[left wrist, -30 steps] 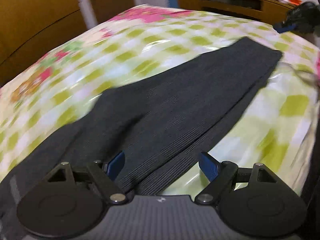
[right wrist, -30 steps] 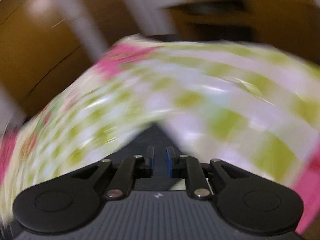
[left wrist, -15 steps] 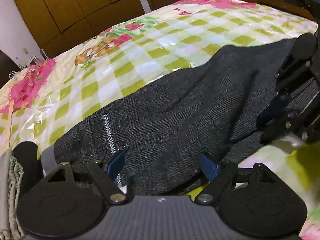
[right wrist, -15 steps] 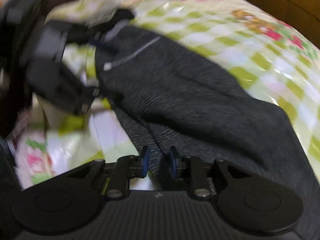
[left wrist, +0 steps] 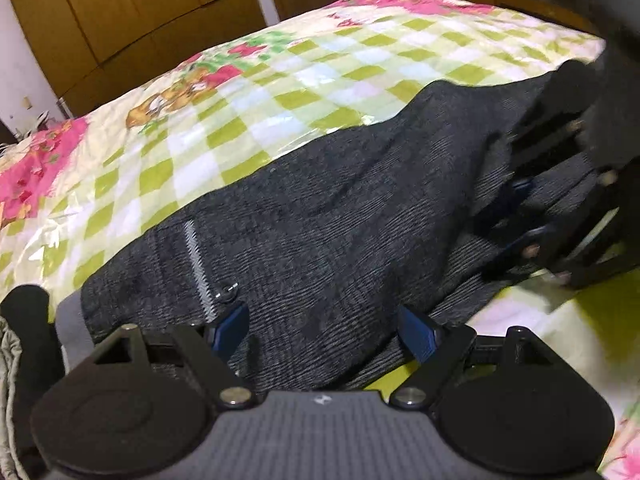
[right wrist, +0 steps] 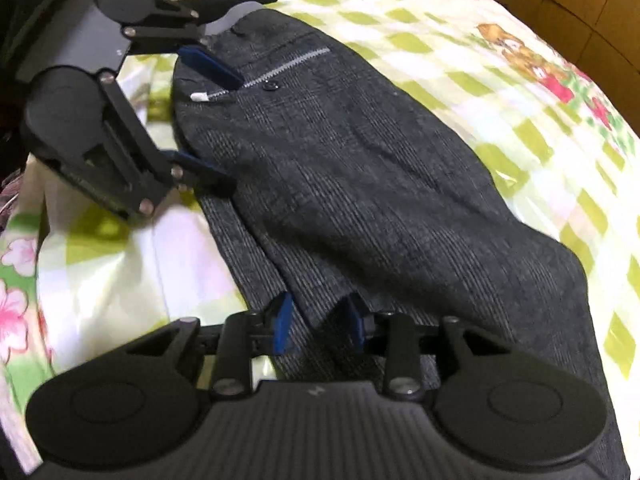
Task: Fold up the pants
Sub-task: 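Lower the leg ends onto the waistband with the right tool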
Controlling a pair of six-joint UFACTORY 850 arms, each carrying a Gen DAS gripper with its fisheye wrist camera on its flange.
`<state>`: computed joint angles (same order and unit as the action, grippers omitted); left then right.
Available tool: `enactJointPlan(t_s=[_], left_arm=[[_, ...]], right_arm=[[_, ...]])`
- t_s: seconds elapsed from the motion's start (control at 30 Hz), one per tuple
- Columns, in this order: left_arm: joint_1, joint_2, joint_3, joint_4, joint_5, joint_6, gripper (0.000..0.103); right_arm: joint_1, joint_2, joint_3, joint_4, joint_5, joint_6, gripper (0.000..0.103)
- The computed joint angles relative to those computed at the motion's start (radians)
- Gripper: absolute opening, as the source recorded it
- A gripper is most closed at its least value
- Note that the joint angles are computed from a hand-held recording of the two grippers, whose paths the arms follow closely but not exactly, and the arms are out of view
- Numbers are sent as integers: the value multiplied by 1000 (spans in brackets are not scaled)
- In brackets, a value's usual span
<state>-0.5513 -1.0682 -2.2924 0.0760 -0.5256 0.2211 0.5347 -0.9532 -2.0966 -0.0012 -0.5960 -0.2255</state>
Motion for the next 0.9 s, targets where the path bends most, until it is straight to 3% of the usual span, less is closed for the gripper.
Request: enactJointPlan(t_s=[0.1, 0.27, 0.33, 0.37, 0.53, 0.63, 0.67, 0.7, 0.77, 0.9], left_arm=[[-2, 18, 25, -36, 12, 52, 93], [-9, -42, -70, -66, -67, 127, 93], [-9, -19, -33, -77, -54, 188, 93], [-10, -19, -33, -66, -55, 184, 93], [-19, -103, -161, 58, -102, 85, 95], [-11, -151, -253, 34, -154, 83, 86], [-9, -143, -243, 25, -148, 84, 79], [-7, -122, -210, 22, -130, 76, 75], [-2, -74, -139, 3, -91, 64, 62], [10, 41, 21, -83, -30, 78, 56]], right_arm=[[5, -5, -11, -2, 1, -13, 32], [17, -37, -47, -55, -9, 40, 32], [12, -19, -30, -22, -11, 21, 32], [15, -13, -19, -48, -9, 36, 29], [33, -44, -50, -144, -3, 78, 31], [19, -83, -124, -87, -51, 67, 23], [15, -81, -131, -61, -58, 58, 14], [8, -77, -136, -18, -68, 43, 6], [-2, -52, -121, 66, -82, 12, 5], [-6, 29, -37, 229, -100, -102, 1]])
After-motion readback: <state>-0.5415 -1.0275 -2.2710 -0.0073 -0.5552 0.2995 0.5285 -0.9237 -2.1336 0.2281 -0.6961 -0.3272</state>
